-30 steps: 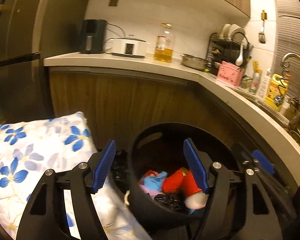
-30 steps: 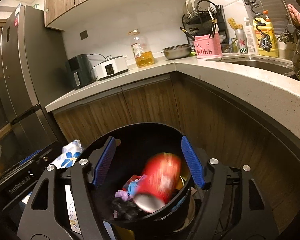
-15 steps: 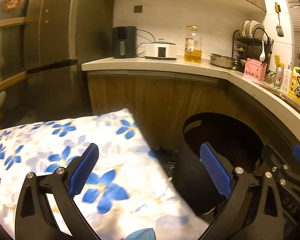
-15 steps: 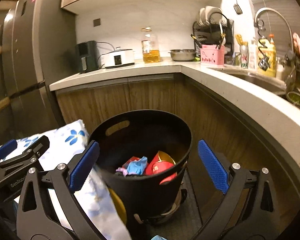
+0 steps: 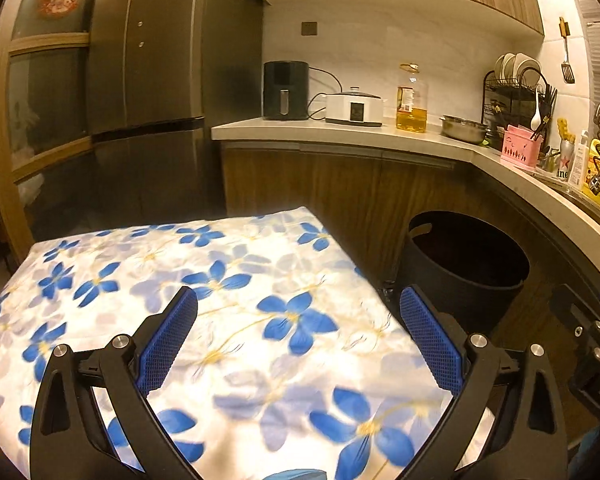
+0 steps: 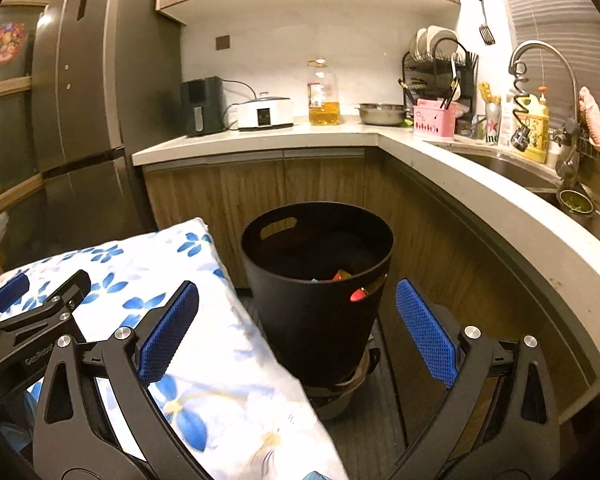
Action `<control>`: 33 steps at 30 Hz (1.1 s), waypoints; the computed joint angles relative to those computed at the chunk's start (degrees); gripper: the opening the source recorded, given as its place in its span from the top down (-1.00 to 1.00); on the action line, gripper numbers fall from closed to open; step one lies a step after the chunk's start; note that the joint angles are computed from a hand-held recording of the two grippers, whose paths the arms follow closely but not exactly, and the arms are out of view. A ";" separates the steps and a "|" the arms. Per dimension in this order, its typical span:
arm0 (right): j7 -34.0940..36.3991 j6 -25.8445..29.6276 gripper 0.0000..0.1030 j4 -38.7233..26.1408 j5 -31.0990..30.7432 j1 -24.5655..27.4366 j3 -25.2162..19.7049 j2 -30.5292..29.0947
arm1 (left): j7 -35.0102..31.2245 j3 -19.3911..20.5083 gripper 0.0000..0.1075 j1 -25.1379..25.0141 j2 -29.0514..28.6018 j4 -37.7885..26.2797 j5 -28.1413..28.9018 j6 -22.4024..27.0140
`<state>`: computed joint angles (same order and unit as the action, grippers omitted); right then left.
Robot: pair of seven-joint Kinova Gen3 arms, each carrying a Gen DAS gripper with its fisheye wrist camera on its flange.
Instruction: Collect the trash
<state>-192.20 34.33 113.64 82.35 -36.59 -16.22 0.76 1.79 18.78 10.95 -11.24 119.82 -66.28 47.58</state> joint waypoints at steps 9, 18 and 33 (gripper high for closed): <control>-1.17 5.43 -0.90 4.29 -1.93 -3.19 -4.66 -4.64 | -0.35 4.20 -0.80 -0.60 -7.28 3.94 3.54 2.95; -2.10 10.11 -0.90 6.66 -2.52 -5.32 -8.75 -7.83 | -3.34 9.06 -0.80 -5.05 -13.29 5.49 8.49 2.90; -1.28 11.81 -0.90 6.62 -3.18 -6.47 -10.89 -8.97 | -10.54 12.94 -0.80 -14.37 -19.37 5.82 16.25 -1.04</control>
